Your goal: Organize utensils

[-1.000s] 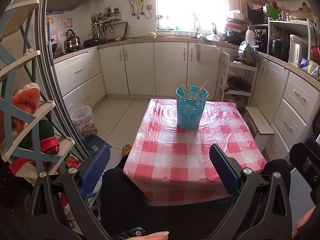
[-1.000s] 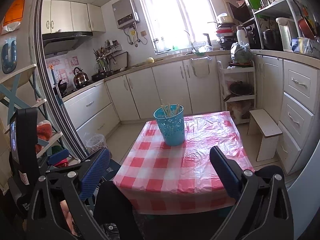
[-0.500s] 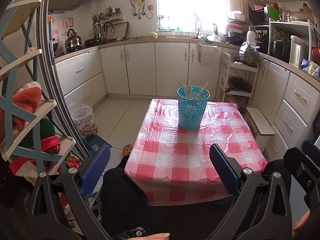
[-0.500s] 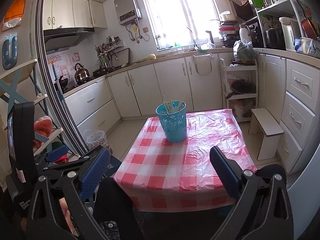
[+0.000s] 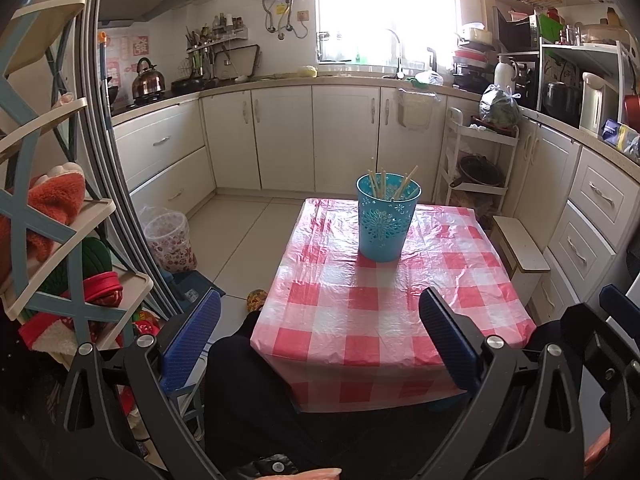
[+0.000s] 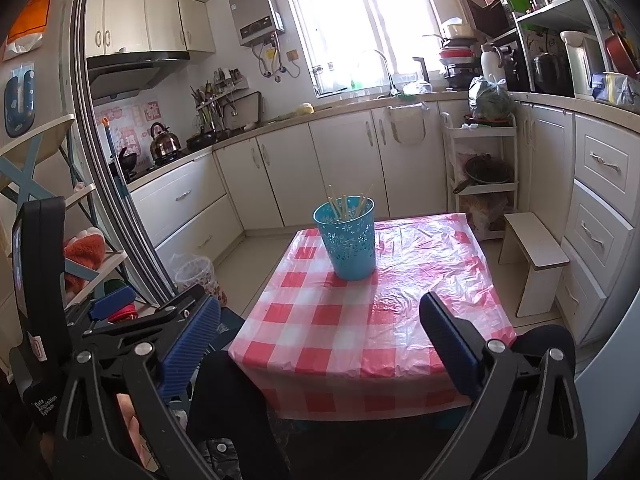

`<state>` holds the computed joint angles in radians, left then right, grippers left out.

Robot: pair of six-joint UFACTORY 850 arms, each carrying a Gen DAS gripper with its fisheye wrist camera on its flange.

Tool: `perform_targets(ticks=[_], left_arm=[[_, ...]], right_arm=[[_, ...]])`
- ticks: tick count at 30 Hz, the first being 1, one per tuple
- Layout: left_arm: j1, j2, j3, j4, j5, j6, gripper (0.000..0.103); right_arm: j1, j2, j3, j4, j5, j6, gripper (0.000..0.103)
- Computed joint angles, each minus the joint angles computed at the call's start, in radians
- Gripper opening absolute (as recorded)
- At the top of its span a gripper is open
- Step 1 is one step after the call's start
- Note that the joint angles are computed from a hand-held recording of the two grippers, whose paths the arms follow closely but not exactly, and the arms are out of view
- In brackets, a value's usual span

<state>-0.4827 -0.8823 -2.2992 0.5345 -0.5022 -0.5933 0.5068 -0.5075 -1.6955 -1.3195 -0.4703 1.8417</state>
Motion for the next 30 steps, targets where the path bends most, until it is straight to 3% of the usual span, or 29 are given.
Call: perform_targets(ticks=[30], left_arm=[[0.001, 0.003, 0.006, 0.005, 0.002, -0.006, 0.095]], right_arm=[[-0.006, -0.008, -0.002, 0.050, 0.023, -0.045, 0.096]])
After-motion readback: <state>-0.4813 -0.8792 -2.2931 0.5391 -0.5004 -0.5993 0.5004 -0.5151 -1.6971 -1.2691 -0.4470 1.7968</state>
